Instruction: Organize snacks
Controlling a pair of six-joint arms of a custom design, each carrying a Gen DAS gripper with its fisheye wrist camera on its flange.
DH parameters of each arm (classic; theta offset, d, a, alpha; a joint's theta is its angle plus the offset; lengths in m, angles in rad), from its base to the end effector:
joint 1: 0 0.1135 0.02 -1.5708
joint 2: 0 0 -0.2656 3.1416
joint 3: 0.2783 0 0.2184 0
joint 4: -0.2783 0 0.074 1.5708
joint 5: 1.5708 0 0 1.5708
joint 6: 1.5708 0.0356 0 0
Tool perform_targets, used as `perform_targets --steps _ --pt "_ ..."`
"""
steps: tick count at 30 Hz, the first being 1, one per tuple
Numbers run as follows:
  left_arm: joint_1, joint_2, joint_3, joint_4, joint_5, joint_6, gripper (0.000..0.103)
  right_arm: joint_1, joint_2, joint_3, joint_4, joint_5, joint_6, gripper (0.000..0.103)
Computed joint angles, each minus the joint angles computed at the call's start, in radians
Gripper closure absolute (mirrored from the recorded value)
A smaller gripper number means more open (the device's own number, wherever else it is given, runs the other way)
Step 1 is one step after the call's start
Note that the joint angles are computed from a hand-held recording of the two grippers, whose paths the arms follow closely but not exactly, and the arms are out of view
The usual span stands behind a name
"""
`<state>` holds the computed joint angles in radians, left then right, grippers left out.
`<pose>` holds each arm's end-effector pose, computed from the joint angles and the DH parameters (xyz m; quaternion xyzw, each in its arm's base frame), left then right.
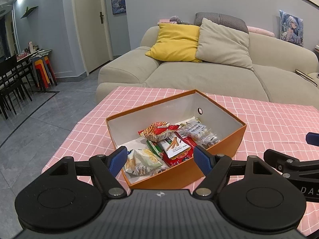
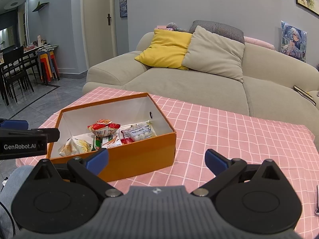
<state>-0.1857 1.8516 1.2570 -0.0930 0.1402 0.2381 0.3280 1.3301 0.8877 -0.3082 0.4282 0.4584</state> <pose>0.3780 -0.0761 0.2314 0.2189 0.8754 -0.0521 0.4278 0.2414 0.0665 0.2632 0.1429 0.8887 -0.0307 0.4345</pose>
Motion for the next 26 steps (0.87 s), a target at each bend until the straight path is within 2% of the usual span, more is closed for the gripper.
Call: perform_targets --steps 26 --pt "0.005 -0.011 -0.009 0.005 0.003 0.017 0.014 0.008 -0.008 0.015 -0.038 0.019 0.015 0.004"
